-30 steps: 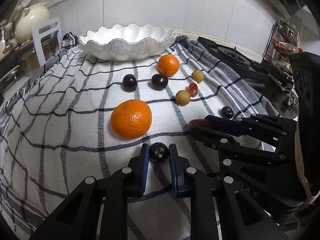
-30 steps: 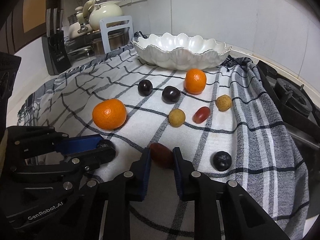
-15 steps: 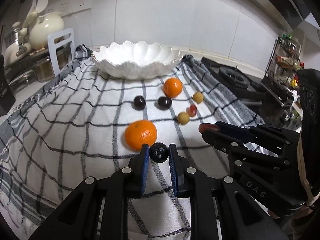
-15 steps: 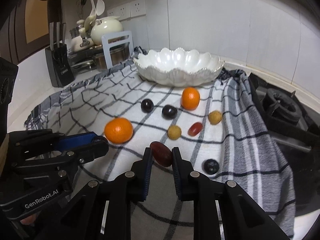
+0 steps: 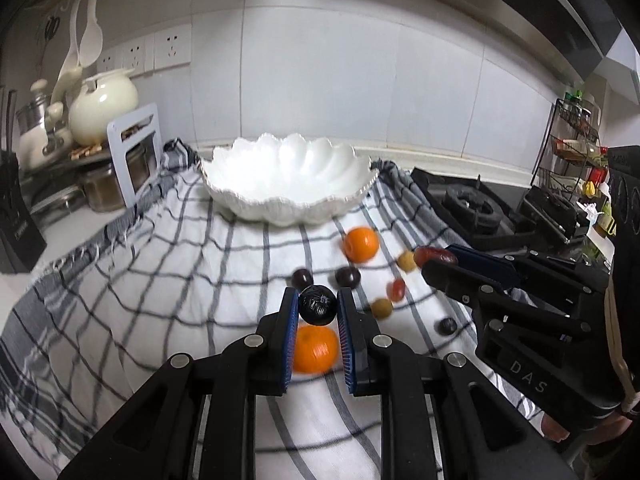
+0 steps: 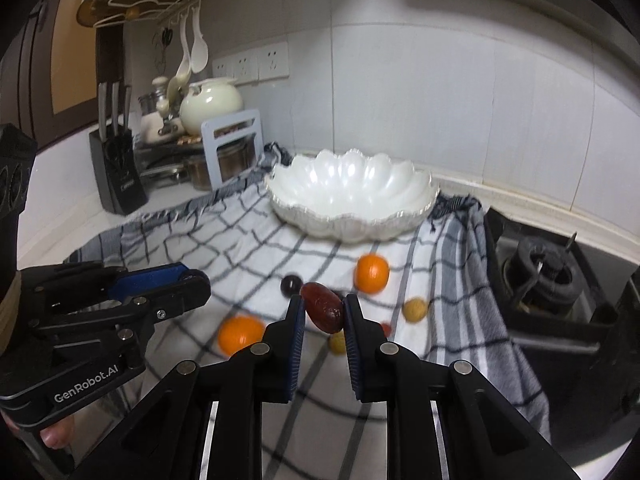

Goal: Organize fruits
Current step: 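Carry both grapes into the white bowl and open both grippers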

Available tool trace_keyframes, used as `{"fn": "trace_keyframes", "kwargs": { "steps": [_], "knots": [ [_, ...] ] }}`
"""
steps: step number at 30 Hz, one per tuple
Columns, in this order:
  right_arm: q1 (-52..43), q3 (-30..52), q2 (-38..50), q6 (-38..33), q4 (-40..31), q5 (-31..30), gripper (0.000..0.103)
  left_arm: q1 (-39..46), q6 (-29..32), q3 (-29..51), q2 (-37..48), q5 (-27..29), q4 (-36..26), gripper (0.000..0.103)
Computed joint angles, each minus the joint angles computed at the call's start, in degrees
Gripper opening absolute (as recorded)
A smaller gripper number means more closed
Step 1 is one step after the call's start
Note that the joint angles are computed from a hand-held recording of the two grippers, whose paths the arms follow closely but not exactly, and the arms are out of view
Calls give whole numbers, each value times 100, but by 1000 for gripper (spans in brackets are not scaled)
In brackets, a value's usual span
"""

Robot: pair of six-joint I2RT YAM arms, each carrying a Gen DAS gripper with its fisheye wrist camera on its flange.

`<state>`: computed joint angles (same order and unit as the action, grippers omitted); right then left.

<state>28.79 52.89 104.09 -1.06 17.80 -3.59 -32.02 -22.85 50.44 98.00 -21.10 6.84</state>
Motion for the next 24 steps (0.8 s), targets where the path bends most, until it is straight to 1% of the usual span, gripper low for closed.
{"fn": "trace_keyframes", "kwargs": {
  "steps": [5, 12, 16, 19, 21, 24],
  "knots": [
    [69, 481, 169, 102, -71, 218, 21, 335, 392, 242, 17, 243, 65, 20],
    [68, 1241, 464, 225, -312, 413, 21, 748, 934, 826, 201, 512, 23, 21],
    [-26, 1833, 759, 230, -515, 374, 21, 899, 1043, 1326, 404, 523, -212, 20],
    [-121, 2329, 1032, 165, -696, 269, 21, 1017, 1013, 1785, 625, 588, -426, 20],
    [-193, 2735, 1255, 131, -857, 176, 21, 1068, 989, 2110, 808, 489, -560, 20],
    [-296, 3495, 1642, 150, -1276, -29, 21, 1158, 965, 2633, 1134, 392, -786, 20]
  ]
}}
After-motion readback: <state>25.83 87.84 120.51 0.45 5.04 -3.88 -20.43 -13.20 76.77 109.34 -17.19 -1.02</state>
